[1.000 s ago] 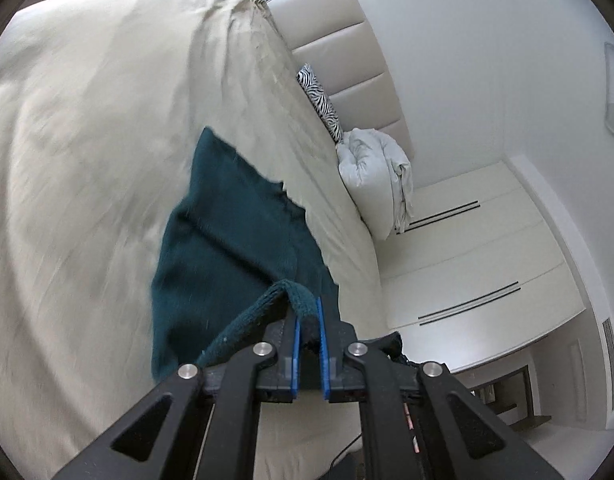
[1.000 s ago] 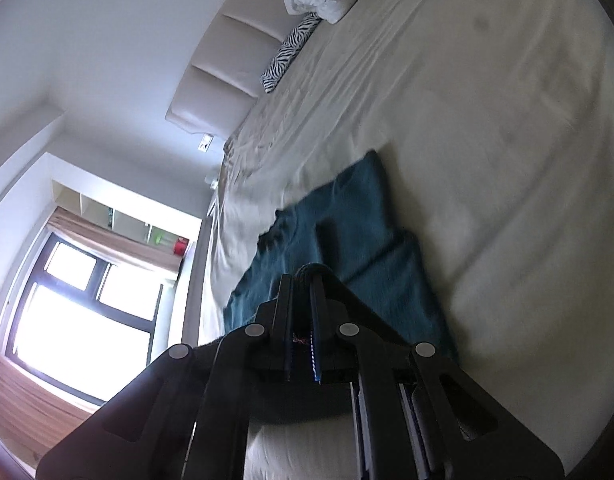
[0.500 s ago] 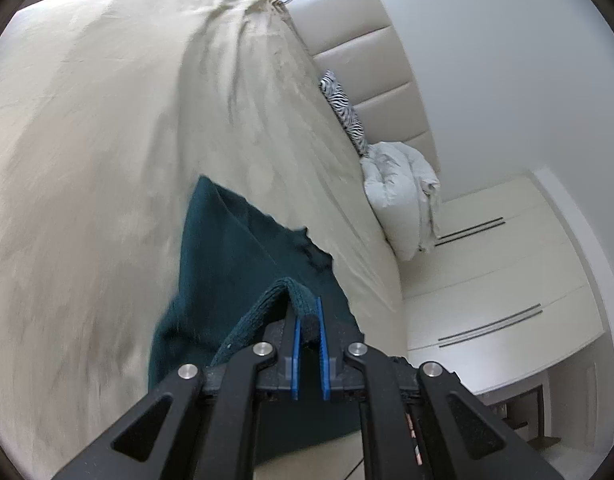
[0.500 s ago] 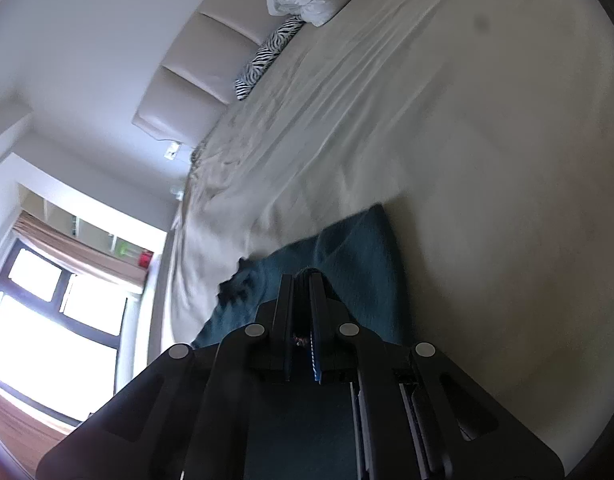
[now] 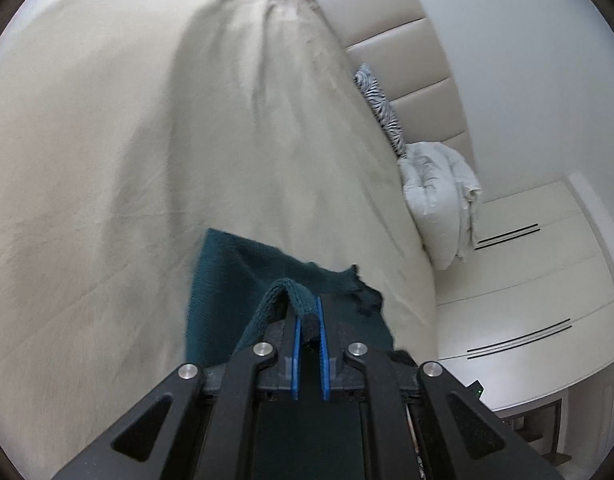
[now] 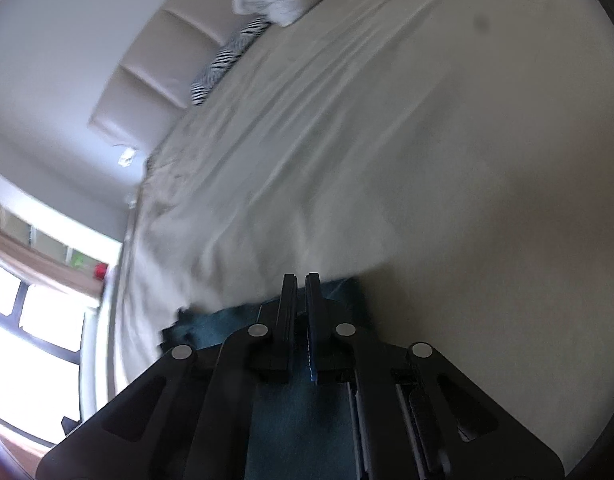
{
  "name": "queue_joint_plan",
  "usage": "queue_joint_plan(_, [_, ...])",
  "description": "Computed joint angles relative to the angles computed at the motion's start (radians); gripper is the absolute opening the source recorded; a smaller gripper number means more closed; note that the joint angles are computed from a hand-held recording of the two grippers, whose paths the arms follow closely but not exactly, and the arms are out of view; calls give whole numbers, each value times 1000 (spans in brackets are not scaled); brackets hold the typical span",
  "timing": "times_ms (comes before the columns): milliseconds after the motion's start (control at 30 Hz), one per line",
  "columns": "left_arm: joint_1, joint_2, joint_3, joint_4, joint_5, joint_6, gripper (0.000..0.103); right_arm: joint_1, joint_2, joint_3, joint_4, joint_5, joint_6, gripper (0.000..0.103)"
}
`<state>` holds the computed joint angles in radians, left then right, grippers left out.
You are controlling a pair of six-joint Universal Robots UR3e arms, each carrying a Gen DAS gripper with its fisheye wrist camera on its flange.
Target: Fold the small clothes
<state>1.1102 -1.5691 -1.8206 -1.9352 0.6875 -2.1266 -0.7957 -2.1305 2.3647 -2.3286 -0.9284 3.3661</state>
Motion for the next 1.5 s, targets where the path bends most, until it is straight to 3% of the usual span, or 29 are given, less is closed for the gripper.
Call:
queue_joint_plan(133, [-14,-18,-51,114,31,-45,13,-1,114,26,-138,17,12,5])
queue_joint_plan(200, [-8,7,-58,112,46,-37,47,16,128,14,-143,-11,9,6])
queue_joint_plan(300, [30,77,-59,32,42,32,70,65,111,-11,-116,-51,-53,11])
queue_joint_plan(367, [59,136,-66,17,43,50,77,142,117,-48,-96,-121,-95,12])
queue_joint_plan(467, [115,187,-58,-64,61,132,76,220,122,-90,-57,-175,-128,26])
queue_joint_plan(533, [147,252,-84,-79,86,184,76,268,123,-105,-52,-207,-140,56])
queue_joint_plan(567, [174,297,-104,-98,106,231,75,282,110,-100,-52,-215,-134,60])
queue_joint_plan(733, [320,494,-214,-211,200,436,60,303,64,-72,-30,-230,-131,60])
queue_joint_plan(833, [386,572,-260,-256,234,529,57,359,34,-51,-18,-307,-130,57])
queue_joint_plan(967, [383,617,-319,-191,235,509,54,401,14,-26,-26,-419,-102,41])
queue_joint_plan(1100, [364,603,-360,-88,228,460,53,318,-86,26,69,-388,-166,28])
queue_joint_plan(1200, [368,591,-382,-51,233,450,46,315,-119,52,81,-383,-190,15])
queue_joint_plan(1500, [363,598,-396,-25,233,426,44,389,-153,29,78,-456,-142,9])
